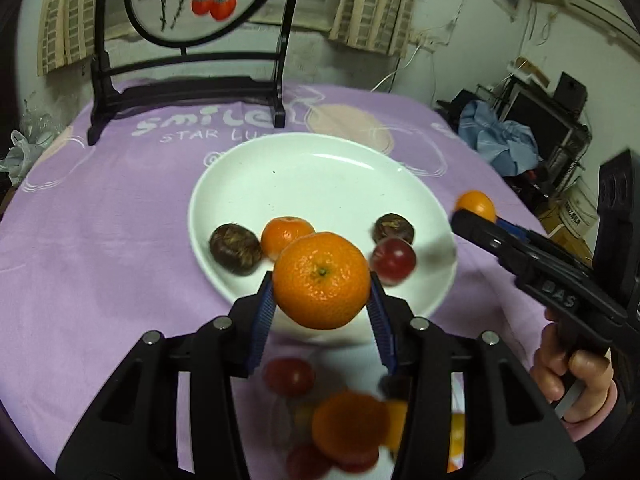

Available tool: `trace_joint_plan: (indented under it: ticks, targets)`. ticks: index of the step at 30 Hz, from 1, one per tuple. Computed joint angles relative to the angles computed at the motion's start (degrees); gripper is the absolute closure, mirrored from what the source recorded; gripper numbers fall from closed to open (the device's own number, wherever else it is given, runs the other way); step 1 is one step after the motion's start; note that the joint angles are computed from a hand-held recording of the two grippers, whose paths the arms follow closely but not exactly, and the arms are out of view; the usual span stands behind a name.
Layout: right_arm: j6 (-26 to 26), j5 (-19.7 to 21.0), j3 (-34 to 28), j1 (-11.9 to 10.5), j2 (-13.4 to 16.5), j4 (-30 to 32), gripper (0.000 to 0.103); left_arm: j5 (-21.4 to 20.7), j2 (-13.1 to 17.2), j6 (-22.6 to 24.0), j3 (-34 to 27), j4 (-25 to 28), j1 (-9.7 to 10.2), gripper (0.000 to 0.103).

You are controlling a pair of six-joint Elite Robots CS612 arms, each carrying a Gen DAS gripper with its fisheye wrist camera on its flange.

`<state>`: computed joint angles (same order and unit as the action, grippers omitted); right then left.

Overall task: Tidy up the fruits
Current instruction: 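Lower both held fruits onto the white plate and release them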

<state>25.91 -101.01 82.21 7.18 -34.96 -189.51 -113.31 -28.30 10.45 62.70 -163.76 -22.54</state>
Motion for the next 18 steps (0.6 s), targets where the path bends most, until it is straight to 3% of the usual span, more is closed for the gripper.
trace_joint_plan:
  ticks: [3, 8, 11, 14, 18]
  targets:
    - [0.5, 2.4, -2.0, -0.7, 0.8, 3.5, 0.066, 1.9, 0.8, 0.5, -1.6, 1.0, -0.53, 0.057]
    - [-1.2, 2.7, -4.4, -0.8, 1.6, 8.4, 0.066, 3.8, 2.1, 0.6, -4.1, 3.6, -0.91, 0.057]
    - [-1.7, 2.5, -4.6, -0.6, 1.5, 10.0, 0.061, 4.6, 2.5, 0.7, -4.7, 4.2, -1.03, 0.056]
    - [-2.4, 2.0, -3.8, -0.2, 0.9, 9.4, 0.059, 5.1, 2.0, 0.2, -3.0, -0.1, -0.94, 0.03]
    - [-3.3, 0.9, -2.2, 0.3, 0.0, 7.2, 0.058, 3.2, 0.7, -0.1, -0.6, -4.5, -0.26, 0.018]
